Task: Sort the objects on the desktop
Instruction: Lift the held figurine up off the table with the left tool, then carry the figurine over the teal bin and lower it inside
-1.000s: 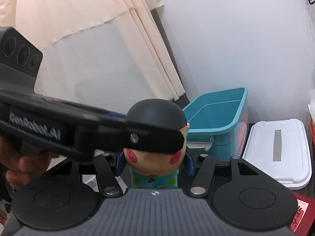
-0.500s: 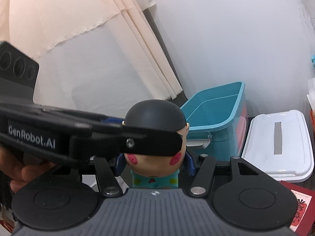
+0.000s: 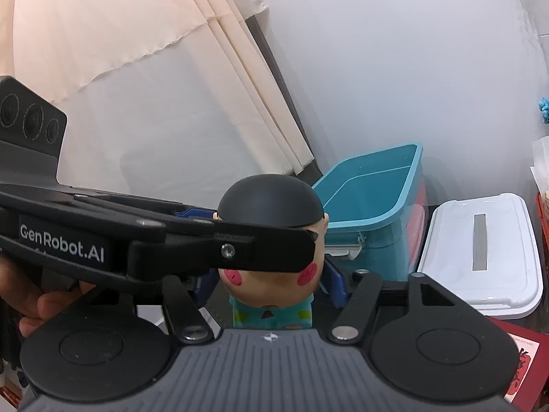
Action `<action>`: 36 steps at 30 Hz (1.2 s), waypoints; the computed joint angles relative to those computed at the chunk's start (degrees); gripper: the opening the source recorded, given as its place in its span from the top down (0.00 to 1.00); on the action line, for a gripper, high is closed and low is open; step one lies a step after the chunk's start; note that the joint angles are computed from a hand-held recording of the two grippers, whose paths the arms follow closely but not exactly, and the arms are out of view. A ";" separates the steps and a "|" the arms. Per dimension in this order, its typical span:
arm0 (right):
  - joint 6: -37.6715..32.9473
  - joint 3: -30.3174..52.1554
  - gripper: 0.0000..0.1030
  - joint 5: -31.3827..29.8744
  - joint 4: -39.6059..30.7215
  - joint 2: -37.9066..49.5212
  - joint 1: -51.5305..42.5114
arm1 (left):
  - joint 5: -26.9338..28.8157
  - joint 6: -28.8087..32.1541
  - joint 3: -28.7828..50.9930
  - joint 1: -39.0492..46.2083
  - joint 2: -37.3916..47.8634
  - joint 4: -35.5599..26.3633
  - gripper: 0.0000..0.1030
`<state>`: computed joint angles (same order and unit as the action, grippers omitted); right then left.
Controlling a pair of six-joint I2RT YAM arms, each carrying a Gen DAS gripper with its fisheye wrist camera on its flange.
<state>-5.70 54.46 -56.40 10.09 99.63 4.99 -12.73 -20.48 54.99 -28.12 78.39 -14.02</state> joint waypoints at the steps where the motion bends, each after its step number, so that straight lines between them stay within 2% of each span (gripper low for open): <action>1: 0.22 -0.38 0.25 -0.16 0.38 -0.30 -0.10 | -0.01 -0.03 -0.17 0.09 -0.25 0.18 0.37; 3: 0.06 -0.91 0.19 -0.20 0.43 -0.93 -0.15 | -0.20 0.09 -0.37 0.30 -0.56 0.16 0.37; 9: -1.18 -1.61 0.15 2.42 -1.38 -2.83 0.08 | -1.63 0.45 1.12 1.16 -0.07 -0.85 0.37; 19: -0.99 -1.22 0.15 5.96 -4.07 -3.71 -1.33 | -4.84 2.56 6.83 2.57 2.55 -2.32 0.37; 36: -1.17 0.99 0.14 10.39 -7.48 -1.34 -2.00 | -6.36 4.66 17.62 8.06 10.73 -2.83 0.37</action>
